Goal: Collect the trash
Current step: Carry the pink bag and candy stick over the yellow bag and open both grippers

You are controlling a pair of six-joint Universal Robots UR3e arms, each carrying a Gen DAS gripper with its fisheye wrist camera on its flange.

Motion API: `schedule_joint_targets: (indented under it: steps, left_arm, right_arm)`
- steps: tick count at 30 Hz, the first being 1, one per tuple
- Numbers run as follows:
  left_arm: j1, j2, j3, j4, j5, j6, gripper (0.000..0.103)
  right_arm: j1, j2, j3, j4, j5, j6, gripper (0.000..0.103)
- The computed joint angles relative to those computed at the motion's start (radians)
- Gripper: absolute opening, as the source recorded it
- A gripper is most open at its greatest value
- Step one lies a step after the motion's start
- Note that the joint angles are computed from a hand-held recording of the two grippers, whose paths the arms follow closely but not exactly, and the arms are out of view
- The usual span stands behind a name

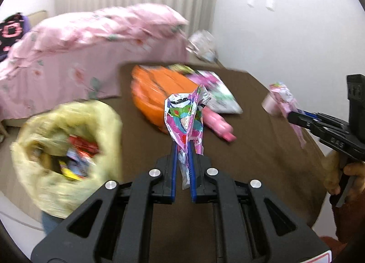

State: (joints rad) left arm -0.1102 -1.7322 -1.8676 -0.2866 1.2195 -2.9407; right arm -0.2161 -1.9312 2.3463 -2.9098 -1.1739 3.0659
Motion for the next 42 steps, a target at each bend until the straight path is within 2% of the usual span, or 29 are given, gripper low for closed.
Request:
schedule_joint_targets:
  steps: [5,14,16,23,26,28,31,33,35,36,37,42]
  left_arm:
    - [0.161,0.054,-0.018,0.049,0.008,-0.064,0.009]
    - [0.351,0.018,-0.044,0.136,0.047,-0.193,0.009]
    - [0.370,-0.008,-0.057,0.148,0.054,-0.215,0.009]
    - [0.387,-0.090,-0.055,0.152,0.028,-0.216,0.009]
    - [0.380,-0.130,-0.025,0.156,0.021,-0.231,0.009]
    - [0.383,-0.142,-0.016,0.155,0.010,-0.234,0.009]
    - [0.387,-0.153,-0.009,0.150,-0.011,-0.232,0.009]
    - [0.392,-0.160,-0.001,0.145,-0.026,-0.237,0.017]
    - [0.409,-0.159,0.000,0.137,-0.061,-0.255,0.037]
    - [0.417,-0.154,-0.007,0.145,-0.072,-0.267,0.040]
    - [0.422,-0.149,-0.012,0.154,-0.074,-0.283,0.041]
    - [0.418,-0.114,-0.023,0.166,-0.032,-0.312,0.054]
  right_arm:
    - [0.169,0.296,-0.308,-0.049,-0.004,0.068,0.017]
    - [0.428,0.799,-0.943,0.098,-0.028,0.074,0.017]
    - [0.457,0.904,-1.076,0.144,-0.017,0.069,0.017]
    - [0.508,1.263,-1.628,0.456,0.009,0.056,0.017]
    - [0.525,1.376,-1.822,0.576,-0.016,0.051,0.017]
    - [0.529,1.415,-1.879,0.617,-0.021,0.050,0.017]
    - [0.524,1.413,-1.843,0.597,-0.009,0.067,0.018]
    - [0.518,1.413,-1.831,0.593,0.003,0.079,0.019]
    - [0.517,1.443,-1.885,0.629,-0.005,0.081,0.026]
    - [0.519,1.458,-1.915,0.649,-0.016,0.081,0.035]
    - [0.519,1.458,-1.913,0.653,-0.018,0.079,0.040]
    - [0.509,1.345,-1.707,0.541,-0.022,0.093,0.044]
